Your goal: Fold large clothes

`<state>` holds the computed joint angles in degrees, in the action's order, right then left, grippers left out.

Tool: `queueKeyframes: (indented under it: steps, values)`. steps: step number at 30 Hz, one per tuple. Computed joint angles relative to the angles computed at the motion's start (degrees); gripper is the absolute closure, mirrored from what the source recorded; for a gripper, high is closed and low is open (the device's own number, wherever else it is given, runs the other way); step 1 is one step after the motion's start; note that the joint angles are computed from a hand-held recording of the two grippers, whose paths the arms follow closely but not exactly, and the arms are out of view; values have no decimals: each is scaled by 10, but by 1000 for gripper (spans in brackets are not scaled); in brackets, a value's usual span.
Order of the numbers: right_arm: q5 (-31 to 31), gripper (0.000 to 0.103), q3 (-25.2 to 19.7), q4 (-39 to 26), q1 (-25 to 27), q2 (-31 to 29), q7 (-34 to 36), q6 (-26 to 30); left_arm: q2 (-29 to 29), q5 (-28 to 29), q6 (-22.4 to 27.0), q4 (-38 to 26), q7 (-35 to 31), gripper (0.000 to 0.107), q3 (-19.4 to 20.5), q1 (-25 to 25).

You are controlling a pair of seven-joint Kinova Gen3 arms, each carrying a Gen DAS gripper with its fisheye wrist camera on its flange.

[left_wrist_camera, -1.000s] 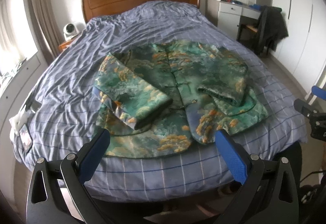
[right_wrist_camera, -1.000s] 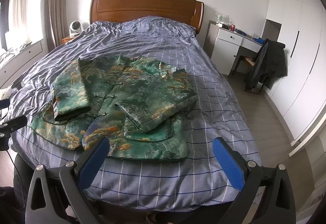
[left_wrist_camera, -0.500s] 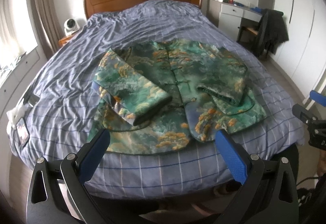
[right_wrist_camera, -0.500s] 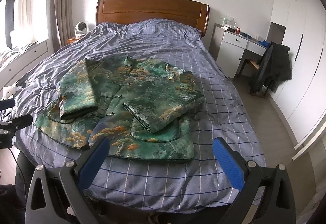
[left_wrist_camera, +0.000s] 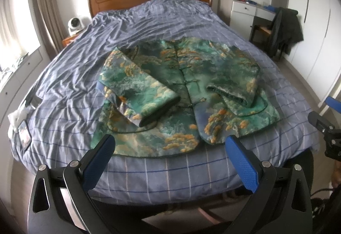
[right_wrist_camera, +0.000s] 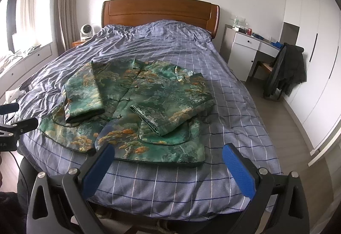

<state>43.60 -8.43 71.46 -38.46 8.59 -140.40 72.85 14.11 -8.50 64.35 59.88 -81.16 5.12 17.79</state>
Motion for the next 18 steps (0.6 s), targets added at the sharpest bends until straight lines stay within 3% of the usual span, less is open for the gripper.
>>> queueKeyframes:
  steps: [18]
  values:
    - [-18,0,2,-6,7,8,21,-7,5,4,-3,4,0,5,-1,-5]
